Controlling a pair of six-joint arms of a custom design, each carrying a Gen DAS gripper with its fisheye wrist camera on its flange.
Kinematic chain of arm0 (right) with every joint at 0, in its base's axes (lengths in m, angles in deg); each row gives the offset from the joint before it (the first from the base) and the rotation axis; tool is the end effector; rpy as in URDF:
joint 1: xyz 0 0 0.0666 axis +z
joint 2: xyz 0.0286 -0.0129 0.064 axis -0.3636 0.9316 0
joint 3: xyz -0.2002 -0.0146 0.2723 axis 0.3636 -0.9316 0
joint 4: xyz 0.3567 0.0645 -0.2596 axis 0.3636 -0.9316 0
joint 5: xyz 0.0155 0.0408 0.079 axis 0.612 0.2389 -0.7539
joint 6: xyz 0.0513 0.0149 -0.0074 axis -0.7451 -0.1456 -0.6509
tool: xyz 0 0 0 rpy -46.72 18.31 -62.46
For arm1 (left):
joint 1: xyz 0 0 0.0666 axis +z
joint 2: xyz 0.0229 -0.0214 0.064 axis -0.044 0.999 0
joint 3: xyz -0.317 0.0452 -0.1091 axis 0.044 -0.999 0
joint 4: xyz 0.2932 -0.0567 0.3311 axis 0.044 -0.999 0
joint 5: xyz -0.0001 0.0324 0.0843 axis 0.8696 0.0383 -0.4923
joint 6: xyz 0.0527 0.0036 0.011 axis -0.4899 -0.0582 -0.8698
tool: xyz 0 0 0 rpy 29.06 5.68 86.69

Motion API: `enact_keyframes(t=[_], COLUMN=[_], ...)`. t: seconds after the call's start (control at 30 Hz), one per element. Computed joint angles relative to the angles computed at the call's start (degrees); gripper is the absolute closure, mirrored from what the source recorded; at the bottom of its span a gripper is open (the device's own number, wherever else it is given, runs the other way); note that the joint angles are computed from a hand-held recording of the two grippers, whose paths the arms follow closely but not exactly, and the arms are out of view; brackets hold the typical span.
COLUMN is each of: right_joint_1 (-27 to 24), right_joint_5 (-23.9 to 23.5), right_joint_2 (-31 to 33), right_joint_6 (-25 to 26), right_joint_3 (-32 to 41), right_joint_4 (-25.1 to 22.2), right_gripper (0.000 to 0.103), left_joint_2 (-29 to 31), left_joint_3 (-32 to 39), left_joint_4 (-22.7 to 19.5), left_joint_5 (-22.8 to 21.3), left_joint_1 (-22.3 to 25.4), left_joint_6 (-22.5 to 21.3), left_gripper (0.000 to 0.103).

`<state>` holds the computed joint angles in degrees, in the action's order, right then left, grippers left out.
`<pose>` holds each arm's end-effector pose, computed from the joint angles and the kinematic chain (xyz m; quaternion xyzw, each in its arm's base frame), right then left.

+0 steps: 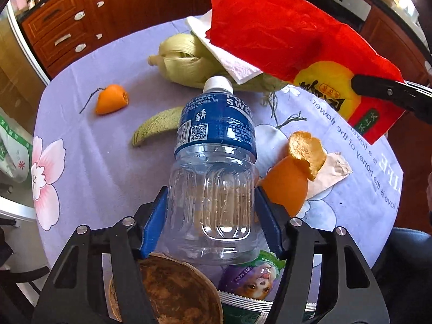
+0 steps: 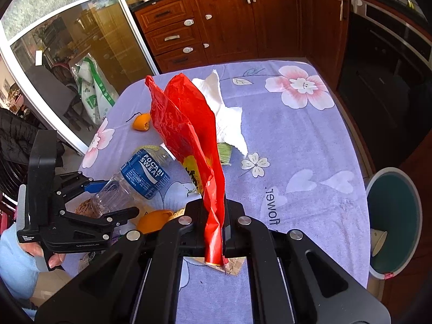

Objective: Collect trash
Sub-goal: 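Grasp the red snack bag with the right tool while the left tool grasps the plastic bottle, then carry bag and bottle over the bin and open both tools to drop them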

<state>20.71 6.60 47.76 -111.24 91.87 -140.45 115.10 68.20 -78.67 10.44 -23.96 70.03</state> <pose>0.4462 0.3897 0.4276 0.0120 0.9476 0.1015 0.3027 0.5031 -0.2036 0.3769 0.2961 0.9279 -0.0883 0.2088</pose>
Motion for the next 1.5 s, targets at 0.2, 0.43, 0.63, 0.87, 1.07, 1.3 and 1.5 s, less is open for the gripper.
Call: enact_keyframes(t=[0.2,0.43,0.63,0.87,1.07,1.3,1.5], right_joint_1=[0.4,1.3,1.7,-0.1,-4.5,-11.9,-18.9], right_joint_5=[0.7,2.9,6.2,11.9,14.4,12.3,5.4], right_joint_2=[-1.8,-6.7,-13.0,-24.2,-35.5,-43.7,-45.1], right_joint_6=[0.0,-0.6,-2.3,-6.5,-11.5,-15.3,-13.6], right_joint_3=[-1.1,-4.6,-9.6,-18.6,-28.5,-37.6,-42.2], right_joint_4=[0.9,2.5,3.6,0.9,-4.4,-10.6,-10.7], right_gripper=[0.098,0.098,0.098,0.098,0.098,0.098,0.098], left_joint_2=[-3.8,-9.4,-10.8,-6.6,0.8,13.3,23.2], left_joint_3=[-1.6,-2.3,-0.2,4.8,11.9,23.7,34.2], left_joint_4=[1.0,2.7,2.6,3.1,2.3,-1.9,-6.2], left_joint_5=[-1.8,-2.9,-2.1,-1.6,-0.9,-1.7,-1.5], left_joint_1=[-0.5,-1.4,-4.7,-12.3,-19.6,-26.2,-29.2], left_joint_6=[2.4,6.5,8.5,10.3,10.9,10.9,10.9], left_gripper=[0.040,0.040,0.040,0.040,0.040,0.040,0.040])
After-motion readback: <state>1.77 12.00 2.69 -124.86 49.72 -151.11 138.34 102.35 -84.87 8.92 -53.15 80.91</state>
